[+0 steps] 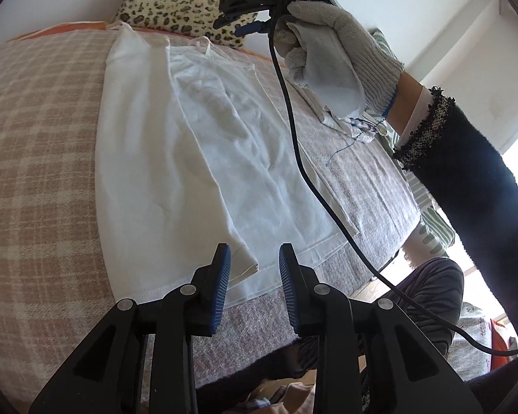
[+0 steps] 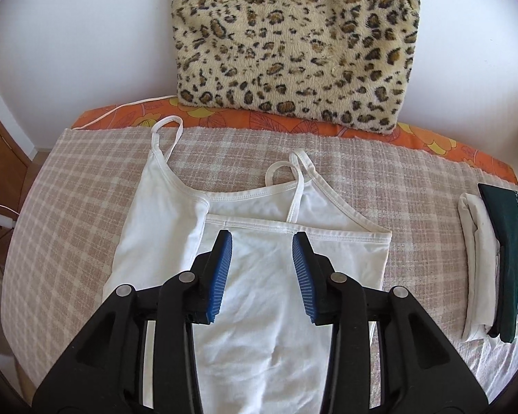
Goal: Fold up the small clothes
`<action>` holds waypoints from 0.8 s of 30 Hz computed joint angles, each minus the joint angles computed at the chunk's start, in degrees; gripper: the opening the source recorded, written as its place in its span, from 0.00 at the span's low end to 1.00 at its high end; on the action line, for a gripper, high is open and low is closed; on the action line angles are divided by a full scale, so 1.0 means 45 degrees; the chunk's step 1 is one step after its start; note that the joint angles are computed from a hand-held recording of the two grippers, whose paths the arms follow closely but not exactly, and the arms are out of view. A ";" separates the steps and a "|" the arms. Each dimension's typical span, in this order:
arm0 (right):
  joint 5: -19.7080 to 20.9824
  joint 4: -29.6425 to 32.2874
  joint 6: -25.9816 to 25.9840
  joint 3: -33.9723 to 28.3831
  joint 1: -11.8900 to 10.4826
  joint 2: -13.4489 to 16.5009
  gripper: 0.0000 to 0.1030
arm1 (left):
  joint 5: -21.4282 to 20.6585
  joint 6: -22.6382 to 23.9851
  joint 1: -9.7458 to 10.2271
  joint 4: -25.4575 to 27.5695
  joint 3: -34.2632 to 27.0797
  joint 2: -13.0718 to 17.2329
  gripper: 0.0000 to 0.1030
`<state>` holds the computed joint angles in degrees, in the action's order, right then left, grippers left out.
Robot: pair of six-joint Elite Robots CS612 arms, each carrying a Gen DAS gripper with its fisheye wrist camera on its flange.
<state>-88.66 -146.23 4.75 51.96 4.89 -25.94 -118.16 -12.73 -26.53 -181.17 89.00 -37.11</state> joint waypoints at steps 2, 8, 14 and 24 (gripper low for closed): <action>0.0211 -0.0516 0.0071 0.0742 -0.0145 -0.0411 0.37 | 0.0399 0.0150 -0.0065 -0.0176 0.0109 -0.0079 0.26; 0.0964 -0.2229 0.0462 0.2973 -0.0641 -0.1578 0.37 | 0.1646 0.1341 -0.0535 -0.0547 0.0230 -0.0167 0.26; 0.1566 -0.2929 0.0378 0.4426 -0.1142 -0.2264 0.38 | 0.1487 0.2119 -0.0927 -0.0352 0.0048 -0.0162 0.32; 0.2690 -0.3838 0.0666 0.5585 -0.1929 -0.2599 0.38 | 0.1511 0.3318 -0.1647 -0.0040 -0.0349 -0.0041 0.40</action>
<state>-76.56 -163.50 7.75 77.10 -3.78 -37.64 -111.36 2.19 -33.94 -181.35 87.43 -37.29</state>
